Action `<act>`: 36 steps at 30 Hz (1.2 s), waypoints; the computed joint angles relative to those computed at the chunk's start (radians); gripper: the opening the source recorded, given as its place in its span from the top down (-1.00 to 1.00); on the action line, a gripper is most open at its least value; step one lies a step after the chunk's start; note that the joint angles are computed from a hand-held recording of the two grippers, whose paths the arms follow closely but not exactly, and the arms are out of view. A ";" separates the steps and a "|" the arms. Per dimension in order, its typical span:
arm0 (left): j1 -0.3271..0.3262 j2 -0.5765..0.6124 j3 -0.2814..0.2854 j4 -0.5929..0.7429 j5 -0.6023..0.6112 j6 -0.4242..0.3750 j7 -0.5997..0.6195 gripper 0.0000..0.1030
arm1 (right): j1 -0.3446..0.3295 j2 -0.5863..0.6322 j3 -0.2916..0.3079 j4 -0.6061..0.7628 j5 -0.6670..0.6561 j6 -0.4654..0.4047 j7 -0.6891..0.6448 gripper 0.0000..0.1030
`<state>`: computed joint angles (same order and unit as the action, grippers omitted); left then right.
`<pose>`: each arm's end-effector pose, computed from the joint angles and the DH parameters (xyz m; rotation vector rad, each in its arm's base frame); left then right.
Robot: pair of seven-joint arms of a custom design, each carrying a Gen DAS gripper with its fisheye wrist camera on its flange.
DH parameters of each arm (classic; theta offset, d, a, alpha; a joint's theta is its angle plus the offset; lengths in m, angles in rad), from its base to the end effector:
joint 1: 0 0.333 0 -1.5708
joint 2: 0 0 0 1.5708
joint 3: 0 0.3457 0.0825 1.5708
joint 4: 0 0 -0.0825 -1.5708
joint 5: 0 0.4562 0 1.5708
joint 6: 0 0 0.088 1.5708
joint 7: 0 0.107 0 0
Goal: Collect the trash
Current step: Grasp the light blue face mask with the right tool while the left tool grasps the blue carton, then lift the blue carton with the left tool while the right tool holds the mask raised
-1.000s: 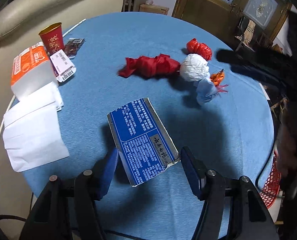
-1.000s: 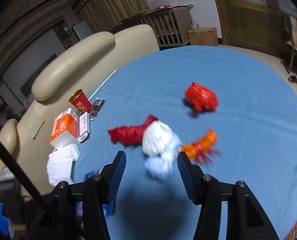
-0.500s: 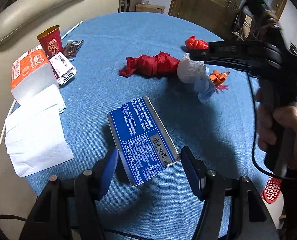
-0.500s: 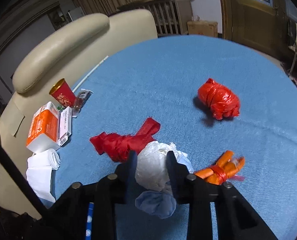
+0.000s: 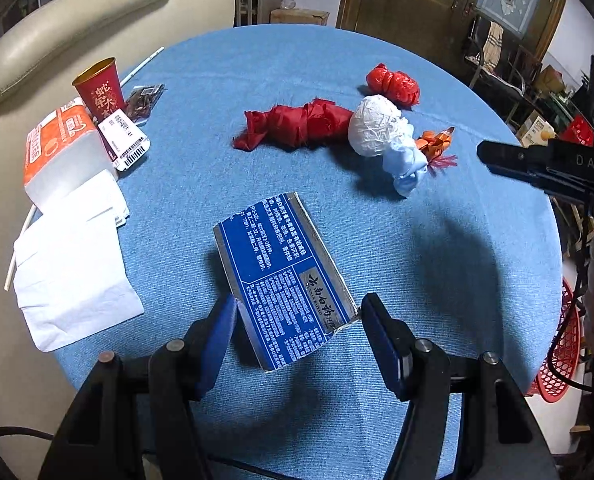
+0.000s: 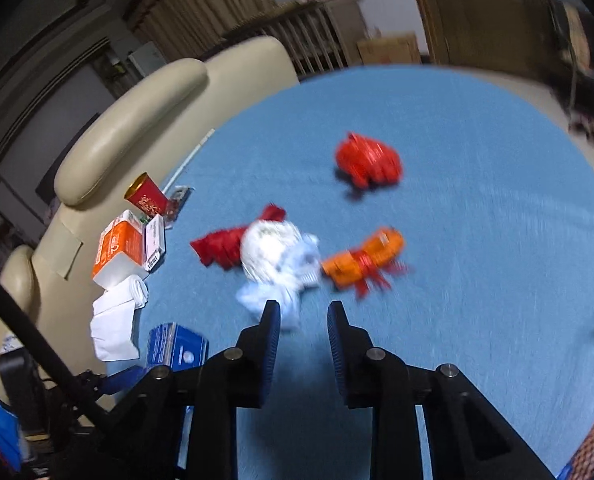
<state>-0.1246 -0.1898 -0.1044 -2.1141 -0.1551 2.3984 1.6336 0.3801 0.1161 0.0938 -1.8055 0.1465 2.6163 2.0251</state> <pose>0.5831 -0.1404 0.5519 -1.7999 2.2142 -0.6290 0.6387 0.3206 0.5617 -1.6512 1.7983 -0.1282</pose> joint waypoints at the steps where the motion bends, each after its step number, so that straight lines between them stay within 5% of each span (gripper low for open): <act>1: 0.001 0.000 0.000 0.000 0.001 -0.001 -0.003 -0.29 | -0.002 0.002 0.002 -0.002 0.014 -0.001 -0.005 0.21; 2: 0.001 0.001 0.000 0.001 0.002 -0.002 -0.004 -0.29 | -0.003 0.005 0.004 -0.001 0.030 0.000 -0.014 -0.33; 3: 0.002 0.002 0.000 0.002 0.003 -0.003 -0.006 -0.29 | -0.004 0.009 0.008 -0.006 0.049 0.021 -0.027 -0.51; 7: 0.005 0.005 0.001 0.004 0.001 -0.008 -0.009 -0.30 | 0.014 0.057 0.008 0.033 0.033 0.058 -0.032 -0.56; 10: 0.004 0.003 0.003 0.001 -0.006 -0.005 0.000 -0.31 | 0.032 0.110 0.000 0.094 -0.001 0.039 -0.028 -0.49; 19: 0.004 0.006 0.007 0.006 -0.028 -0.011 0.021 -0.31 | 0.070 0.261 -0.043 0.279 -0.089 -0.094 0.030 0.23; 36: 0.010 0.015 0.011 0.022 -0.095 -0.037 0.060 -0.31 | 0.013 -0.106 0.007 -0.193 0.016 0.106 -0.048 0.28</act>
